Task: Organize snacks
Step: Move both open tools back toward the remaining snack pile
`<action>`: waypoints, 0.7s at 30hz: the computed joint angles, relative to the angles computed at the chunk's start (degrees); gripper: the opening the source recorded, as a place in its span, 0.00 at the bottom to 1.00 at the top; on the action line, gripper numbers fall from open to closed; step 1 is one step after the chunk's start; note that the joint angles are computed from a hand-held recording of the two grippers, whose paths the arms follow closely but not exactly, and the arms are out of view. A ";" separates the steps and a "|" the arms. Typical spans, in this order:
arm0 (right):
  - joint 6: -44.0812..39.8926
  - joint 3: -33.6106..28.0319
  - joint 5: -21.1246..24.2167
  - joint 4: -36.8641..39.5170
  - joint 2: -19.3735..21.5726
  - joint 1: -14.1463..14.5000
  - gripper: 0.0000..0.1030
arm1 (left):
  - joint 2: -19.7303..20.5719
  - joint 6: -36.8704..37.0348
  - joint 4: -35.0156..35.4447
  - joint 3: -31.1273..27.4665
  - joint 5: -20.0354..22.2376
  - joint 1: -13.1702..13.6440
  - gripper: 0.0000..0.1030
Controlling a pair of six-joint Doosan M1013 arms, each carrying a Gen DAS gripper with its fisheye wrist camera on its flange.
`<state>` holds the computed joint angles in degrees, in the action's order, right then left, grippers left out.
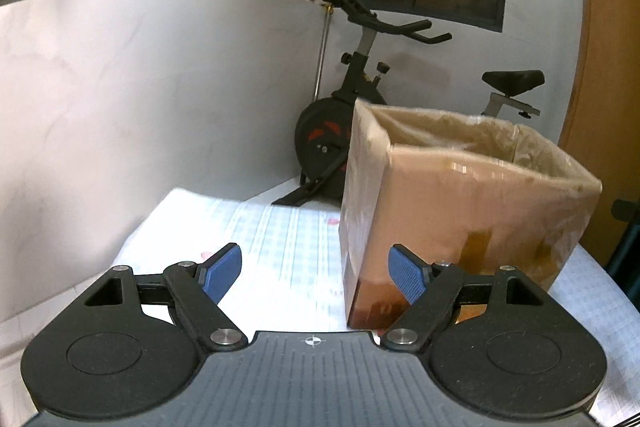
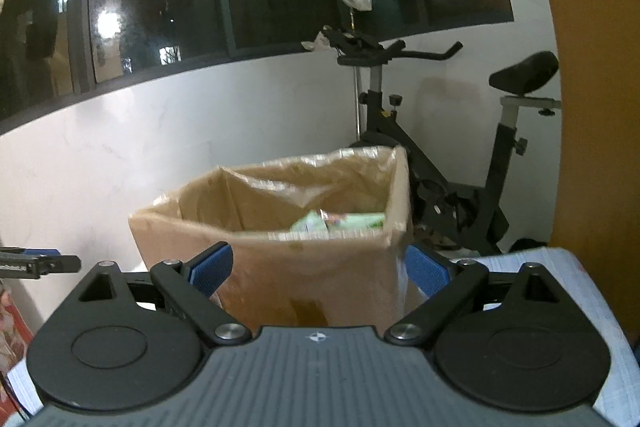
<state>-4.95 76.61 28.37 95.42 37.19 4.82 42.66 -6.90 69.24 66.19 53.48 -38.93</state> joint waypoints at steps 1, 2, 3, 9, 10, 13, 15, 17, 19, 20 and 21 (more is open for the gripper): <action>-0.01 0.48 -0.34 -0.14 -0.06 -0.01 0.95 | -0.03 -0.58 -0.33 0.47 -0.05 -0.16 0.80; 0.61 0.87 -0.80 -0.88 -0.08 0.05 0.96 | -0.05 -1.07 -0.81 0.90 -0.22 -0.29 0.80; 1.17 1.30 -1.25 -1.62 -0.08 0.09 0.96 | -0.06 -1.32 -1.49 1.25 -0.49 -0.37 0.80; 1.92 4.21 -4.26 -4.80 -0.23 0.53 0.96 | 0.35 -0.88 -7.16 2.06 -2.39 -0.41 0.79; 2.04 4.65 -4.70 -5.09 -0.27 0.59 0.96 | 0.41 -0.90 -7.86 2.16 -2.66 -0.43 0.79; 3.72 5.63 -5.25 -6.65 -0.26 0.57 0.96 | 0.62 -0.83 -9.55 2.48 -3.58 -0.61 0.79; 5.16 6.06 -5.72 -7.73 -0.21 0.52 0.96 | 1.00 -0.06 -10.91 2.07 -3.72 -0.74 0.79; 6.72 6.47 -5.79 -8.72 -0.08 0.39 0.96 | 1.20 0.03 -12.43 2.05 -4.26 -0.91 0.79; 7.83 6.84 -6.26 -9.84 -0.07 0.37 0.96 | 1.66 0.37 -14.74 1.59 -4.59 -1.04 0.79; 7.55 7.10 -6.76 -9.77 -0.10 0.42 0.96 | 1.94 0.91 -16.52 1.23 -4.73 -1.00 0.79; 7.27 7.28 -7.09 -9.68 -0.09 0.43 0.96 | 2.30 1.32 -18.02 0.80 -4.83 -0.98 0.79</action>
<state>2.32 83.89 21.28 85.74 37.10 5.25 44.95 -5.58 51.23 66.98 48.65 -39.91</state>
